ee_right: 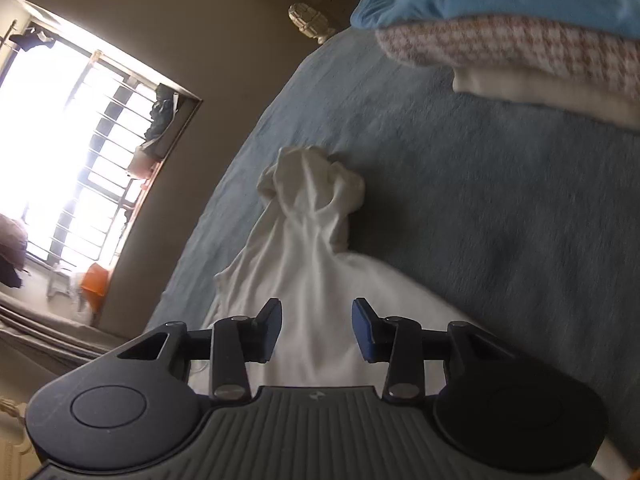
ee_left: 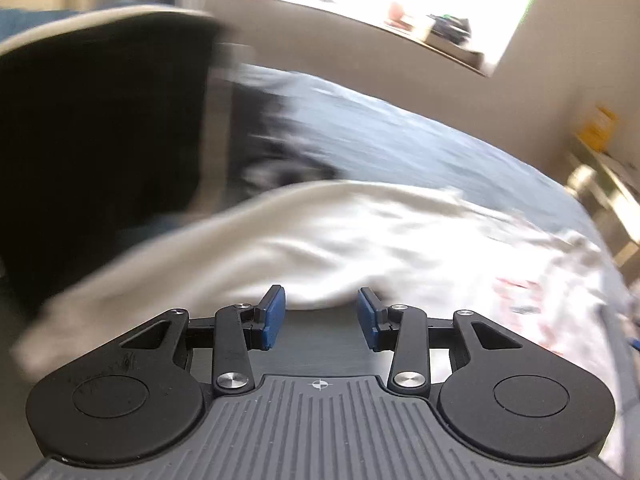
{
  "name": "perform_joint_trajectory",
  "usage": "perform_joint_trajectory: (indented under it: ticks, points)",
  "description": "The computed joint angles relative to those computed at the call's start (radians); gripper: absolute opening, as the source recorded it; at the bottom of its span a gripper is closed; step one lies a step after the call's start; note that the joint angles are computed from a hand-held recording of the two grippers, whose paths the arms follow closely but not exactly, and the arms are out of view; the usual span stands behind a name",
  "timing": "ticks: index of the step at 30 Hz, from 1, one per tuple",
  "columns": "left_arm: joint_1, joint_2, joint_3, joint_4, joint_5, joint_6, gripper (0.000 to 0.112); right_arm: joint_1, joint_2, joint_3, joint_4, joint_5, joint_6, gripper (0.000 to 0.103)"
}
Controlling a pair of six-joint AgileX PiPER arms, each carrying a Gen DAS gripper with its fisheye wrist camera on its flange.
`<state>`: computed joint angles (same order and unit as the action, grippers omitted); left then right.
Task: Fold clothes
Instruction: 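Spread the sweatshirt flat on the bed and open both grippers, then grasp the sleeve cuff with the right gripper and lift it up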
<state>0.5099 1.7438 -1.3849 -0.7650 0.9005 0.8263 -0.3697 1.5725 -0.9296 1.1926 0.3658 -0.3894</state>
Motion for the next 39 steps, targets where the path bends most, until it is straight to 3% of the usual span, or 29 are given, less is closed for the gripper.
perform_joint_trajectory:
  ticks: [5, 11, 14, 16, 22, 23, 24, 26, 28, 34, 37, 39]
  points:
    - [-0.263, 0.118, -0.05, -0.04, -0.051, 0.0, 0.04, -0.027, 0.128, -0.199, -0.182, 0.029, 0.139, 0.05]
    - [-0.5, 0.219, -0.021, -0.061, -0.221, 0.064, 0.04, 0.028, 0.4, -0.55, -0.691, 0.006, 0.636, 0.055]
    - [-0.544, 0.262, -0.023, -0.104, -0.263, 0.088, 0.04, 0.051, 0.545, -0.763, -0.985, 0.096, 0.934, 0.055]
    - [-0.553, 0.271, -0.011, -0.132, -0.285, 0.105, 0.04, 0.064, 0.63, -0.892, -1.086, 0.165, 1.026, 0.055]
    - [-0.534, 0.294, -0.008, -0.141, -0.272, 0.109, 0.04, 0.079, 0.86, -1.276, -1.116, 0.395, 1.004, 0.051]
    - [-0.532, 0.295, -0.002, -0.158, -0.276, 0.131, 0.04, 0.082, 0.895, -1.339, -1.103, 0.431, 0.971, 0.045]
    - [-0.53, 0.296, 0.004, -0.176, -0.28, 0.154, 0.04, 0.088, 0.931, -1.415, -1.099, 0.488, 0.935, 0.03]
    - [-0.525, 0.297, 0.015, -0.21, -0.288, 0.194, 0.04, 0.1, 0.987, -1.526, -1.096, 0.561, 0.866, 0.011]
    - [-0.523, 0.298, 0.024, -0.237, -0.292, 0.214, 0.04, 0.124, 0.95, -1.477, -1.165, 0.524, 0.886, 0.008]
    - [-0.501, 0.304, 0.025, -0.284, -0.261, 0.23, 0.04, 0.24, 0.624, -0.968, -1.689, 0.105, 1.191, 0.007]
    - [-0.497, 0.315, 0.016, -0.291, -0.255, 0.228, 0.04, 0.32, 0.512, -0.78, -1.809, -0.035, 1.049, 0.008]
    - [-0.499, 0.314, 0.018, -0.293, -0.258, 0.227, 0.04, 0.386, 0.464, -0.688, -1.879, -0.082, 0.888, 0.008]
